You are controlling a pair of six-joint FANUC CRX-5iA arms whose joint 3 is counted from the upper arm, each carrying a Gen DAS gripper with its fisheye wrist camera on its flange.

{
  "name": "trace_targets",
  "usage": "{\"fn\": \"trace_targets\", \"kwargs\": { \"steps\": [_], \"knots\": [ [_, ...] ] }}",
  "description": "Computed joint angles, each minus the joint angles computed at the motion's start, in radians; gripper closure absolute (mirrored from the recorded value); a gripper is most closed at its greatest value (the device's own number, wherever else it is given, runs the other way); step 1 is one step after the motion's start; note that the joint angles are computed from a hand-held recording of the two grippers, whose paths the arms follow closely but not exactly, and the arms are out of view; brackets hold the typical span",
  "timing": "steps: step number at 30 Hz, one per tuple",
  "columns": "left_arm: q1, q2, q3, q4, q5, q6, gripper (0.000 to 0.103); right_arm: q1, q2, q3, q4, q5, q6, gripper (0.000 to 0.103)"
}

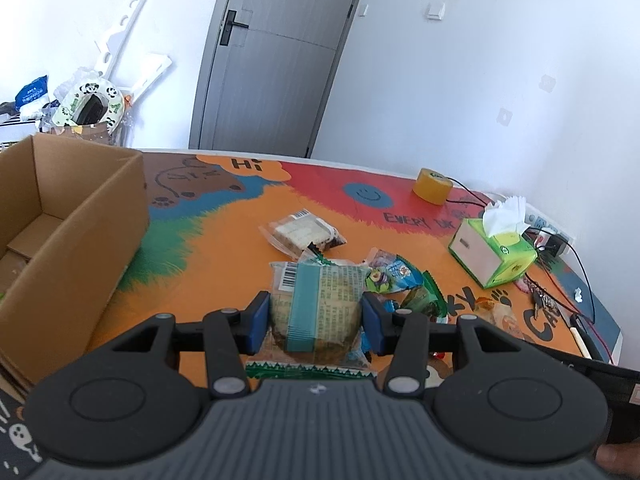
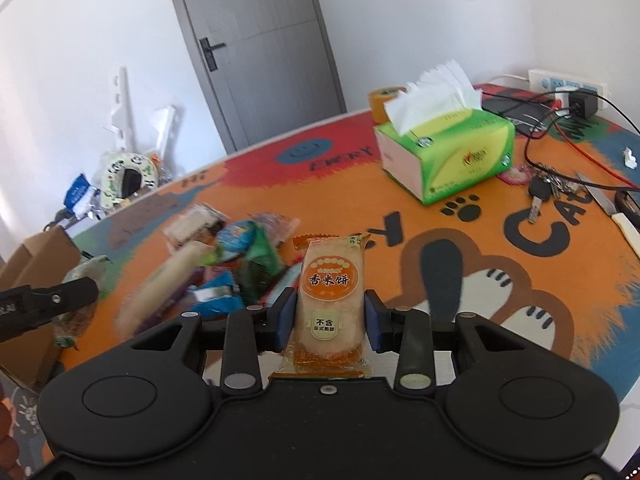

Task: Organize snacks
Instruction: 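Lift both held snacks and carry them over the cardboard box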

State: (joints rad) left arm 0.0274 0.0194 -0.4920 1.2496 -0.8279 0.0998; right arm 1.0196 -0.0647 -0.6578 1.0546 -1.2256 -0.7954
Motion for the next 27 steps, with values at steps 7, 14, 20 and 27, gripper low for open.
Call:
{"fn": "trace_targets", "kwargs": {
  "steps": [7,14,20,27],
  "knots": [
    [0.033,-0.017,-0.008,0.029,-0.020,-0.025,0.056,0.012,0.020,0.029,0.045,-0.012,0.004,0.066],
    [0.071,-0.037,-0.014,0.060,-0.033,-0.047,0.056,0.013,0.045,0.056,0.107,-0.003,0.009,0.066],
    [0.105,-0.047,-0.015,0.085,-0.040,-0.069,0.056,0.002,0.066,0.080,0.163,0.026,0.008,0.066],
    [0.137,-0.046,-0.006,0.116,-0.037,-0.081,0.056,-0.016,0.100,0.122,0.217,0.065,0.030,0.066]
  ]
}}
